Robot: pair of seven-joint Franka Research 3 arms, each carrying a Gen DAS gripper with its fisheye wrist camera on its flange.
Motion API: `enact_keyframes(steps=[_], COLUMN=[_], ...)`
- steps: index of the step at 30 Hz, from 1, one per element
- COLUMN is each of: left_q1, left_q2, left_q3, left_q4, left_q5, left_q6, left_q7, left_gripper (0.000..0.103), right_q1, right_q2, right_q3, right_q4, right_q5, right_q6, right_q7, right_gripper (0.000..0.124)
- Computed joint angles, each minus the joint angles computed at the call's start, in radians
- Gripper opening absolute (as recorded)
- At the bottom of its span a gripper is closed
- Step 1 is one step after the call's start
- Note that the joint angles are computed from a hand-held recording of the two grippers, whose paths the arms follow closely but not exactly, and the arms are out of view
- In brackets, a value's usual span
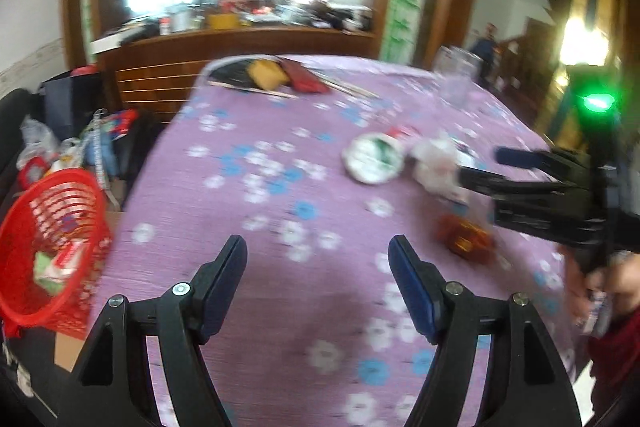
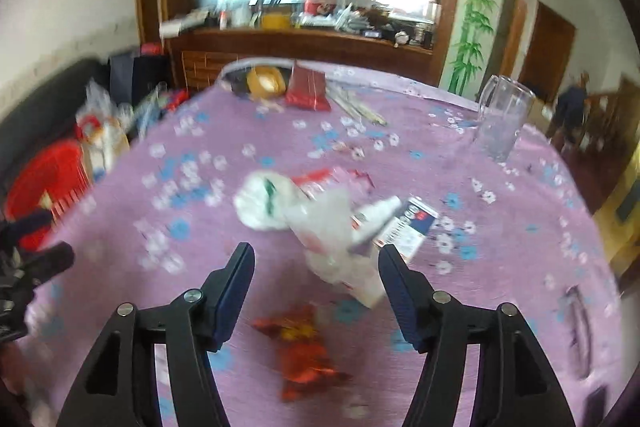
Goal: Collect trash
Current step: 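Grasp the clear plastic bag on the table with the right gripper, then grasp the red snack packet with the left gripper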
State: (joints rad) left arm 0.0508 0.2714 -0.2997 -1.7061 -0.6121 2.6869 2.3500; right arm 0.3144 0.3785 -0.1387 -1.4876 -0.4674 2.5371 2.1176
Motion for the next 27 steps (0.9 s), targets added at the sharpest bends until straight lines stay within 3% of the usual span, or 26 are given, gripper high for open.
enact_keyframes(steps=[9, 10, 11, 15, 20, 27], left_q1=[-0.024, -0.028, -0.029, -0.044, -0.062, -0.137], left_q2=[-0.027, -0.026, -0.026, -0.005, 0.030, 0.109], left_q3=[-0.007, -0.005, -0.002, 0.005, -0.003, -0.005], left_q4=[-0.028, -0.027, -0.024, 0.010, 0.068, 0.155], left_q5=[-0.026, -0.026, -0.028, -0.007, 0.025, 0.158], left_q6=[-0.046, -0.052, -0.062, -0.108, -0.187, -0.252], left_q7=[0.058, 0.056, 0.056, 0.027, -0.006, -0.149], left_gripper=[0.073, 0.073, 0.073, 0.073, 0.073, 0.073], right_q1=[0.006, -0.006, -0.030, -0.049, -0.039, -0.028], right_q2=[0.165, 0.167, 0.169, 0.098, -0.049, -0.273], right_q3=[-0.037, -0.028, -0.006, -0.002, -0.021, -0.051], right_q4=[0.187, 0.187, 0.187, 0.088, -0.091, -0.340], right_q5=[0.008, 0.033, 0.082, 0.161, 0.157, -0.100], right_q6=[-0.080, -0.071, -0.063, 0.022, 0.150, 0.285], right_q7=[-0.023, -0.033, -0.058, -0.049, 0.037, 0.338], right_gripper=[0.064, 0.049, 0.027, 0.028, 0.028, 0.028])
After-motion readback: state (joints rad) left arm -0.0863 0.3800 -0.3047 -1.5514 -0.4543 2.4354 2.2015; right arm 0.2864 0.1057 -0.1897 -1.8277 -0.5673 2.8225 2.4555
